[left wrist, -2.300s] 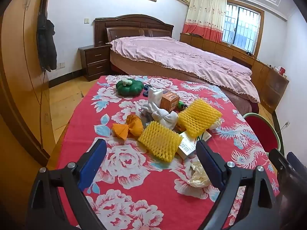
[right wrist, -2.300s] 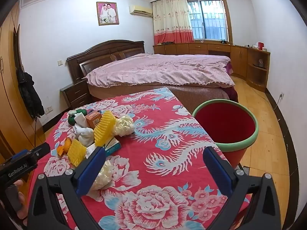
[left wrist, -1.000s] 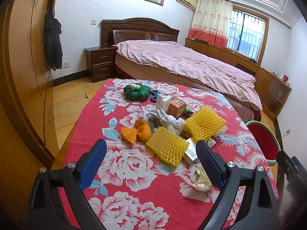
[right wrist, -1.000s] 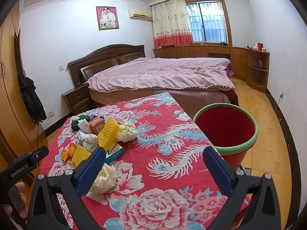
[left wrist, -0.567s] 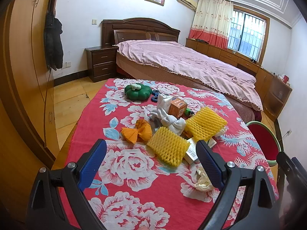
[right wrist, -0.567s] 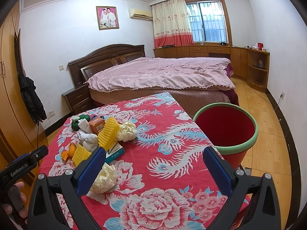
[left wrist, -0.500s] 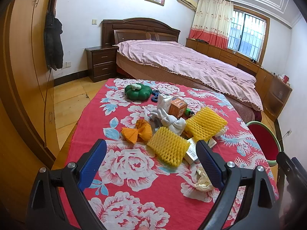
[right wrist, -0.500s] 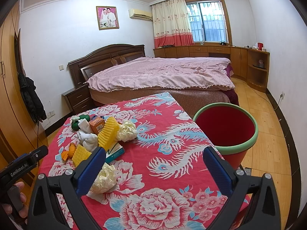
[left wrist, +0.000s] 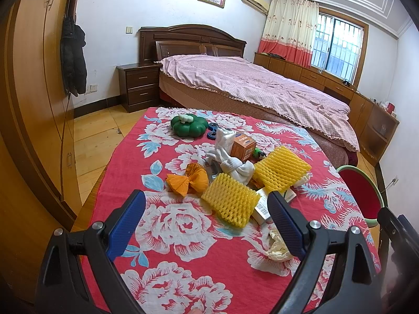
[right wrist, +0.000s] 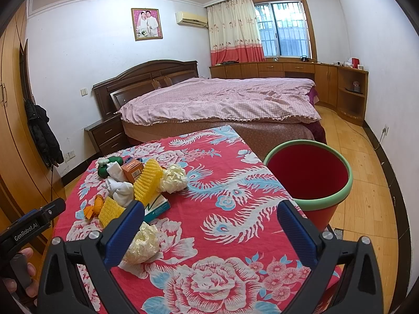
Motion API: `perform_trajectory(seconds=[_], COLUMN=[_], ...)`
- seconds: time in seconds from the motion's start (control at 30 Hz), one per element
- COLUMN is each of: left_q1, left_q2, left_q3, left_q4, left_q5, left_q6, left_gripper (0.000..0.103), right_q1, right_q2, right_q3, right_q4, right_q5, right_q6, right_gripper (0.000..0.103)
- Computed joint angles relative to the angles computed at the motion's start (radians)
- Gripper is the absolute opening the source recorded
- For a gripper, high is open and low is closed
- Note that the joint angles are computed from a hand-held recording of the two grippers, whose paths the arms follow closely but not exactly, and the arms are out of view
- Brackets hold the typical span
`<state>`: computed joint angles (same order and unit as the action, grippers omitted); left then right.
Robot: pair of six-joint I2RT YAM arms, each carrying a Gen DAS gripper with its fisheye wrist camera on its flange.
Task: Collect trash
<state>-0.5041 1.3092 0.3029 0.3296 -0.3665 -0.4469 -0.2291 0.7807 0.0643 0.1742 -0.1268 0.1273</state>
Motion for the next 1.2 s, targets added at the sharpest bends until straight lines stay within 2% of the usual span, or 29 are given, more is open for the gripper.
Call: perform_trajectory(seconds=[0.63, 0.8, 0.87, 1.2], left_q1=[0.063, 0.062, 0.082, 0.172], left_q2=[-0.034, 0.046, 0.06, 0.184], left_q3=[-0.018, 0.023, 0.035, 0.13], left_q4=[-0.014, 0.004, 0.002, 0.002], left_q5=[0.037, 0.021, 0.031, 0.101], left_q6=[0.035, 0.032, 0.047, 0.095], left_gripper=[0.093, 0.093, 0.093, 0.093], right_q1=[0.034, 0.027, -0.008, 0.044], right_q2=[0.031, 0.124, 0.175, 0.391], right_q3=[-0.016, -0.007, 0.025, 0.164], right_q4=[0.039, 0.101, 0.105, 0.112], right_q5=[0.02, -0.002, -0.037, -0.029], right_q6=[0.019, 0.016, -0.002, -0.008], right_gripper=[0.103, 0.103, 0.103, 0.103])
